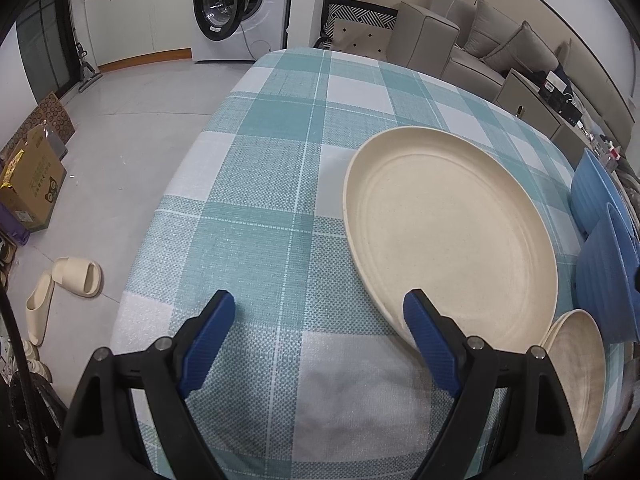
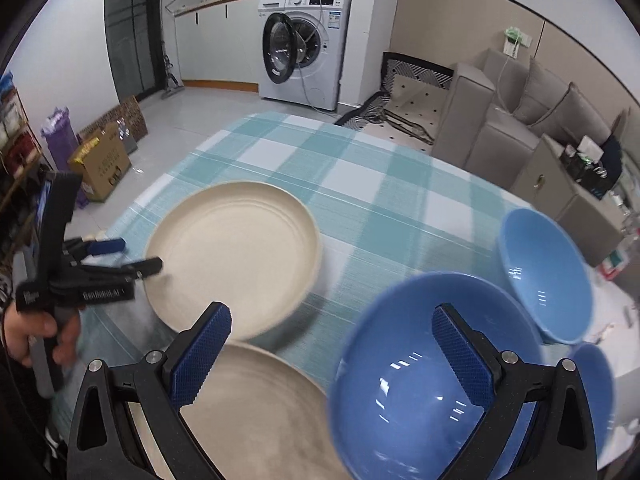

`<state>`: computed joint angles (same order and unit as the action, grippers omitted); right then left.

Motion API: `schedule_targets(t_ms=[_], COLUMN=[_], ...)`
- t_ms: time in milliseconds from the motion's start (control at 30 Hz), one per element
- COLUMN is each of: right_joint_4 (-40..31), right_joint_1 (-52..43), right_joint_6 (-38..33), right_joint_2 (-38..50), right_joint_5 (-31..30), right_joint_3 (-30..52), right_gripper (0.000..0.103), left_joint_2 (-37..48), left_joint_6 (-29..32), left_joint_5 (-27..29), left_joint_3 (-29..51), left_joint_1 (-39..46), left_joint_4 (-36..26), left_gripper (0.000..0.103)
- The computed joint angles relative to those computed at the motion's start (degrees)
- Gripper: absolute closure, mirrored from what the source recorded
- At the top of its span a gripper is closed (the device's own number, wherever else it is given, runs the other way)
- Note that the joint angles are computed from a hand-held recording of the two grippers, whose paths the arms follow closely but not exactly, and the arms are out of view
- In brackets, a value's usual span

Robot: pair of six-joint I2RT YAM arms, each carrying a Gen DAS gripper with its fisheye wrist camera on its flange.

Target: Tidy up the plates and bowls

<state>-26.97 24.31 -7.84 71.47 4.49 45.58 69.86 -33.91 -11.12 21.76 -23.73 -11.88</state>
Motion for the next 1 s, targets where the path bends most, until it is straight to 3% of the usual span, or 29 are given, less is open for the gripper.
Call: schedule_targets(t_ms=[300, 467, 1000], right_joint_4=[-16.1, -19.9, -2.3], right_joint_1=[-3.4, -1.9, 5.6], right_joint_6=[-6.3, -6.4, 4.6], right_joint_2=[-12.2, -13.4, 7.2], right_joint_5=[8.6, 8.8, -2.1], right_joint_3=[2.8, 5.8, 6.7], right_gripper=[0.001, 0.001, 0.001], left_joint_2=[1.0, 1.2, 0.1], left_joint_6=[1.2, 1.2, 1.3], left_joint_5=[-0.4, -0.2, -0.2], left_joint_3=[0.1, 0.1, -0.4], left_joint_1=[-1.2, -1.3, -0.4], left_joint_4=[1.2, 1.4, 0.6], left_gripper=[0.015, 0.015, 0.015])
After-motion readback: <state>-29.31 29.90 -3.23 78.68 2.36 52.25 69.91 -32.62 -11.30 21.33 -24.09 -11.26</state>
